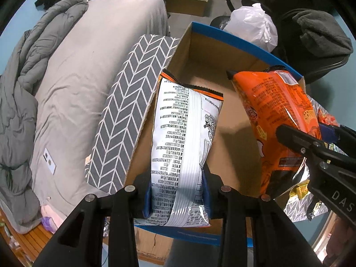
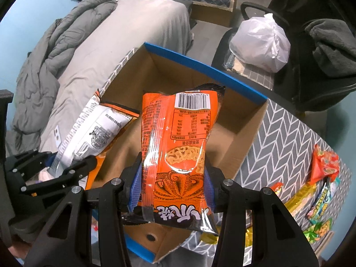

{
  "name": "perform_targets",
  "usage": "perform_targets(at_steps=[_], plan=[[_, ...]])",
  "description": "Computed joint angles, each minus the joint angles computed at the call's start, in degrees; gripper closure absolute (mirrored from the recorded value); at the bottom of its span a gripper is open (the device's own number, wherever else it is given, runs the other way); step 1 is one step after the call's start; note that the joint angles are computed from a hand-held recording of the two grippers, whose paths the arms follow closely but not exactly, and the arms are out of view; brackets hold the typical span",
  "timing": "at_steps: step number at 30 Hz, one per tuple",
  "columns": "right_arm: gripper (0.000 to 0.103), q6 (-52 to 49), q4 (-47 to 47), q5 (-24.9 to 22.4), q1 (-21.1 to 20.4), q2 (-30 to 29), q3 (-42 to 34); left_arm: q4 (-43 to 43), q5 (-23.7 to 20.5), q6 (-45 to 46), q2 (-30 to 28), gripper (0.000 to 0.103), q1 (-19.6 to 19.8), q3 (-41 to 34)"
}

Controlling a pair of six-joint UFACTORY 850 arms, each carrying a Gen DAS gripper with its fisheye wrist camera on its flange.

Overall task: Organize snacks
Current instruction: 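Open both grippers to drop the bags into the box, then move both grippers back over the remaining snacks on the table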

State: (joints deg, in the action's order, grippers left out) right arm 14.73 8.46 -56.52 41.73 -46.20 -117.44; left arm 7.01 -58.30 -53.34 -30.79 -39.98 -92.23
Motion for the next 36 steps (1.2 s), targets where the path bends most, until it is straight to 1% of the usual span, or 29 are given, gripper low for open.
perform_targets(at_steps=[4, 5, 6, 8, 10, 14, 20, 28, 30, 36], plan=[[0.057, 1.1, -0.6, -0.7, 0.3, -0.7, -1.1, 0.0, -0.7, 0.3, -0.3, 0.061, 0.1, -0.3], [0.054, 1.4, -0.9, -0.9, 0.3, -0.8, -1.3, 0.0, -0.5, 0.4, -0.1, 0.057, 0.2, -0.1], [0.052, 1.5, -1.0, -0.9, 0.4, -0.7, -1.2, 0.3, -0.5, 0.2, 0.1, 0.049, 0.1, 0.1], [0.040, 1.9, -1.0, -0.5, 0.4, -0.4, -0.9, 1.6, -0.4, -1.0, 0.5, 0.041, -0.1, 0.4], [0.037, 2.3, -1.3, -0.1, 0.4, 0.1, -0.5, 2.0, -0.7, -1.6, 0.5, 0.041, -0.2, 0.4], [0.036, 3.3, -3.0, 0.1, 0.4, 1.1, 0.5, 1.0, -0.6, -1.4, 0.6, 0.041, -0.1, -0.1], [0.034, 5.6, -4.1, 0.6, -0.4, 3.9, 4.3, 0.9, -1.1, -0.3, 0.3, 0.041, -1.1, -1.7], [0.033, 9.3, -5.9, 2.7, -1.7, 9.7, 12.2, 1.1, -2.7, 1.6, -2.5, 0.040, -2.8, -7.1], [0.031, 10.5, -6.4, 3.3, -2.3, 11.5, 14.4, 1.0, -3.2, 2.3, -3.4, 0.040, -3.1, -8.7], [0.030, 14.4, -8.3, 4.7, -4.2, 16.6, 20.7, 0.7, -4.6, 4.4, -6.6, 0.040, -4.5, -13.9]])
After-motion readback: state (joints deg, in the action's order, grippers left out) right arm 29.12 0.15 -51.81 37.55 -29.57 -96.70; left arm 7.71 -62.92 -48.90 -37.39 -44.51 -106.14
